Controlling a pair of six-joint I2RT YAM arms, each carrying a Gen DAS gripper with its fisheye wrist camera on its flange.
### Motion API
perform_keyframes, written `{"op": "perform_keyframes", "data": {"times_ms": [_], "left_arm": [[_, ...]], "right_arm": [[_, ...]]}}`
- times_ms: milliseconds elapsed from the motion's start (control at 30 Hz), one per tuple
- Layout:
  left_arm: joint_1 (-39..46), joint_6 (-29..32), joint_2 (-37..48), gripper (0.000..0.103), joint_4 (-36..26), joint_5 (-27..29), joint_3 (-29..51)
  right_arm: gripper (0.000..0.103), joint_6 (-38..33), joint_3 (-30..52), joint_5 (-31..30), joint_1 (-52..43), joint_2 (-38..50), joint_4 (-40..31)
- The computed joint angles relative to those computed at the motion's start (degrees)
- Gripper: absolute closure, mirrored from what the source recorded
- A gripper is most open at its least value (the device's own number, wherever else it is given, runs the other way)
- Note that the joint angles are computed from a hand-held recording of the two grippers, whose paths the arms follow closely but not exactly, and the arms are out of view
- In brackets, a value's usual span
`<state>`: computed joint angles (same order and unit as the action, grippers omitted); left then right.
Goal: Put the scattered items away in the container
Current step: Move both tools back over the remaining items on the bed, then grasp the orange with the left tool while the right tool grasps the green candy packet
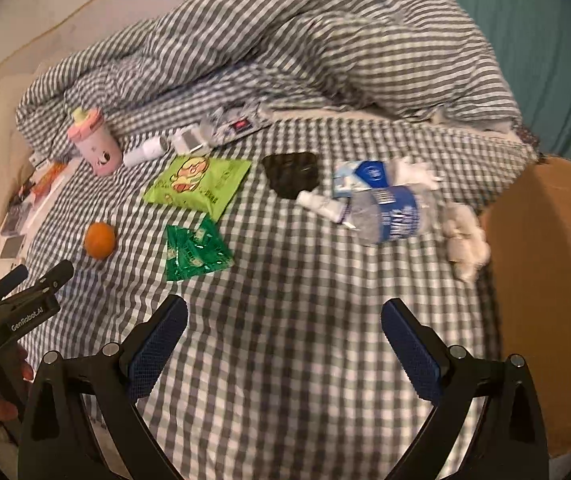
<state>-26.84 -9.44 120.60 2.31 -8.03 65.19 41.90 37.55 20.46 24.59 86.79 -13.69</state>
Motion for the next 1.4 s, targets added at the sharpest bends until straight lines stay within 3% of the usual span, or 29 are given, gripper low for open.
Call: {"op": "perform_keyframes", "data": {"times_ms": [267,833,867,900,967,1233,1300,1333,1400], "left_arm": [[5.6,3.2,9.4,0.0,-0.7,5.6,8.8],[6.2,4.8,19.0,0.0,-3.6,4.4,18.3],[6.1,4.8,19.5,0.0,-3.7,4.3,18.9],[5.9,5.0,20.1,0.0,-4.0,4.1,19.5],[5.6,5.1,21.0,0.0,-4.3,4.0,20.8],[4.4,5.3,26.8,0.0,-7.1,2.5,29.7],[4.5,5.5,28.5,0.009,-9.0,3.7,32.3],[4.7,5.7,29.4,0.042,-11.2,4.6,34.1],[4.8,5.4,29.9,0.046,-13.9,4.7,35.6]], "right_arm": [[0.005,-5.1,8.7,-7.1,-1.7,17.7,12.1],[0.006,-12.0,33.9,-10.4,-4.5,45.6,9.3],[0.01,-11.6,33.8,-11.4,-4.9,46.1,9.7],[0.026,-11.1,33.3,-11.6,-5.2,46.2,10.3],[0.047,-10.6,31.4,-10.3,-5.0,44.9,11.2],[0.05,-9.1,22.2,-12.3,-6.0,37.7,17.7],[0.05,-9.2,21.1,-12.6,-5.8,36.4,18.1],[0.05,-9.2,20.7,-12.6,-5.6,35.8,18.0],[0.05,-9.3,20.2,-12.2,-5.1,34.9,17.8]]}}
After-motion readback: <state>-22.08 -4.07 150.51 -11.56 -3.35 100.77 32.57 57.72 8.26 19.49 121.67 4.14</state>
